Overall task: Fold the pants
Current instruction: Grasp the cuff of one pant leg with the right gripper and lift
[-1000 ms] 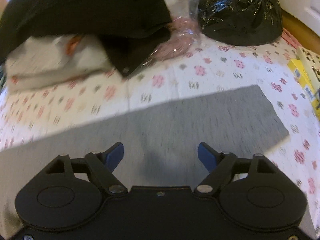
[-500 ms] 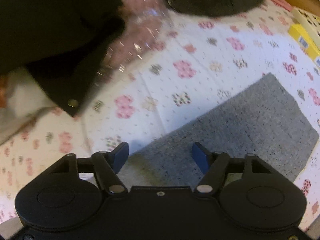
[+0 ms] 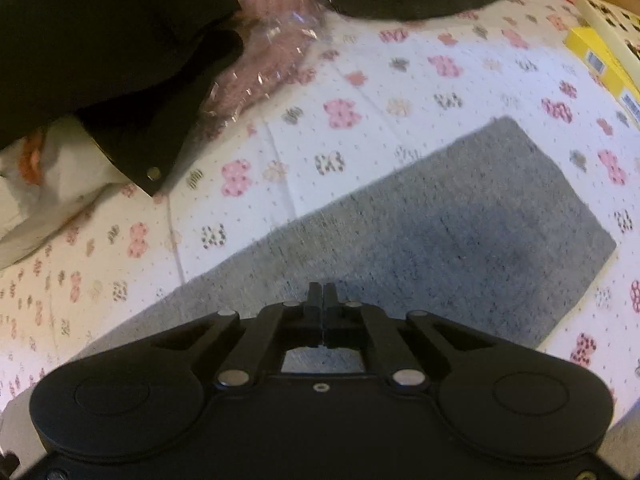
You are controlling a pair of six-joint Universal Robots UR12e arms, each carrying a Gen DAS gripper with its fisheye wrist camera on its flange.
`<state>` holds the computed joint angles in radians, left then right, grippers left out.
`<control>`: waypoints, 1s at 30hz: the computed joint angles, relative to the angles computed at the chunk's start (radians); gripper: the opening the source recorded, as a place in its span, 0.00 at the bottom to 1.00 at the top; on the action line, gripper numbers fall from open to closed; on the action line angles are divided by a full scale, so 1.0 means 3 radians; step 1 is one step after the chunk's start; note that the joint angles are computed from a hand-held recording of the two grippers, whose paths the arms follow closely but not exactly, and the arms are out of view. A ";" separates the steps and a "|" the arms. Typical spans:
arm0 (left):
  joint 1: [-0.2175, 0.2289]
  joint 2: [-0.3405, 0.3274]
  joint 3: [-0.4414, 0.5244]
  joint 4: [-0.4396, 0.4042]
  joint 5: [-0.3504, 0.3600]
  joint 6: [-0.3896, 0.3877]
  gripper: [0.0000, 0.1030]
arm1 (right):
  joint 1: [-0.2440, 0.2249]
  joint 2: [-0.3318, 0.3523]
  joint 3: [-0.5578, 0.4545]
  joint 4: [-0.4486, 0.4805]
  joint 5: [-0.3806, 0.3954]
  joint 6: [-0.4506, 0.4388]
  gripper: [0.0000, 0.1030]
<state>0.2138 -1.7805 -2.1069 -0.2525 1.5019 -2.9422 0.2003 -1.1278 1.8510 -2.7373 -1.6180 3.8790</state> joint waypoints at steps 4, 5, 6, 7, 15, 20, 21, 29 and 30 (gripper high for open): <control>-0.0026 -0.0006 -0.0050 0.0063 0.0121 -0.0043 0.70 | 0.0013 0.0066 -0.0153 -0.0041 -0.0054 0.0054 0.98; -0.0024 -0.0014 -0.0065 0.0067 0.0133 -0.0053 0.70 | 0.0033 0.0106 -0.0203 -0.0093 -0.0123 0.0074 0.96; -0.0018 -0.0015 -0.0074 0.0064 0.0141 -0.0054 0.70 | 0.0060 0.0146 -0.0275 -0.0051 -0.0222 0.0098 0.95; -0.0014 -0.0017 -0.0085 0.0073 0.0154 -0.0055 0.70 | 0.0076 0.0182 -0.0346 0.0045 -0.0279 0.0111 0.95; 0.0024 -0.0062 -0.0101 0.0077 0.0177 -0.0047 0.70 | 0.0145 0.0396 -0.0716 0.0956 -0.0470 0.0009 0.56; 0.0073 -0.0048 -0.0028 -0.0110 -0.0037 -0.0153 0.70 | 0.0052 0.0172 -0.0364 0.0521 -0.0116 -0.0036 0.11; 0.0079 -0.0051 0.0002 -0.0154 -0.0087 -0.0166 0.70 | 0.0030 0.0121 -0.0276 0.0416 -0.0028 -0.0026 0.10; 0.0017 -0.0206 0.0310 -0.0521 -0.0276 -0.0426 0.71 | 0.0008 -0.0197 0.0337 -0.0281 0.0261 -0.0043 0.10; 0.0000 -0.0235 0.0351 -0.0563 -0.0268 -0.0457 0.71 | 0.0015 -0.0213 0.0382 -0.0336 0.0265 -0.0051 0.10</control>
